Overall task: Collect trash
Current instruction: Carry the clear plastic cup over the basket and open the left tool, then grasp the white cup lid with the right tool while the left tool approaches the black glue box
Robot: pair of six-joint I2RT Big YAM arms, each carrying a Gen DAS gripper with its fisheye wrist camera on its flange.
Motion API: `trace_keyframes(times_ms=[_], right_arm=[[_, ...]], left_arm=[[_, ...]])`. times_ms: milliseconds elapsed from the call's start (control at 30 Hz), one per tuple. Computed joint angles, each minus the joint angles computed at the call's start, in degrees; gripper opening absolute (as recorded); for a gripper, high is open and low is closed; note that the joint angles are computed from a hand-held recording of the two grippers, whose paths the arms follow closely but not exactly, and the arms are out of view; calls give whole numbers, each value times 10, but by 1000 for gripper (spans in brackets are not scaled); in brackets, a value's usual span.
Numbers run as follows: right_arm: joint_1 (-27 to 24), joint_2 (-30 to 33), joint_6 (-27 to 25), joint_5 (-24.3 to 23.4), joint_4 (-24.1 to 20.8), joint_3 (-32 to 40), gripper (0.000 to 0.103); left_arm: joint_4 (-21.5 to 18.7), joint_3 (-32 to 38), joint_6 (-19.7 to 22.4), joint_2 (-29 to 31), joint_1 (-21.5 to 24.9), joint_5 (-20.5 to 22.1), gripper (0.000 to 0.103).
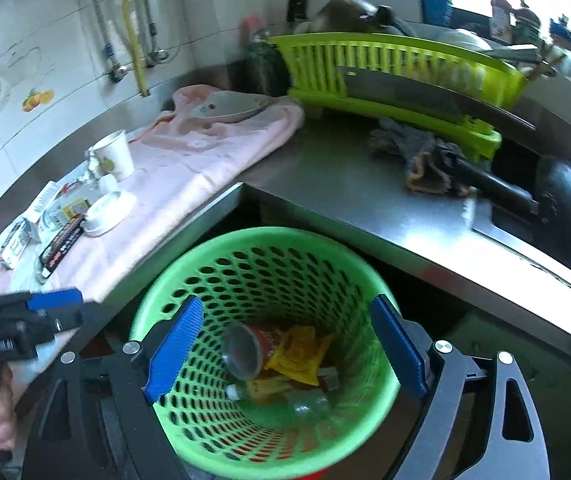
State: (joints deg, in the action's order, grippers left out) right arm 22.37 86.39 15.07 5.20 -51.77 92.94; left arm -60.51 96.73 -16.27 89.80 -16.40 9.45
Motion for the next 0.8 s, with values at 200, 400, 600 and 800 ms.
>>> trace_keyframes(times_ms=[200,400,600,800], right_arm=[[28,38,-14,-6,-11,52,86],[58,100,-34,-20,-32,134,86],[86,178,-71,-41,-57,243,86],[106,283,-101,-68,-114,403,86]], left_arm=[[-8,7,8,-7,57,-33,71],[-4,-5,13,-20,112,-51,71],[-1,-11,21,-21,152,-57,71],[4,-27,34,-30,175,-61,71]])
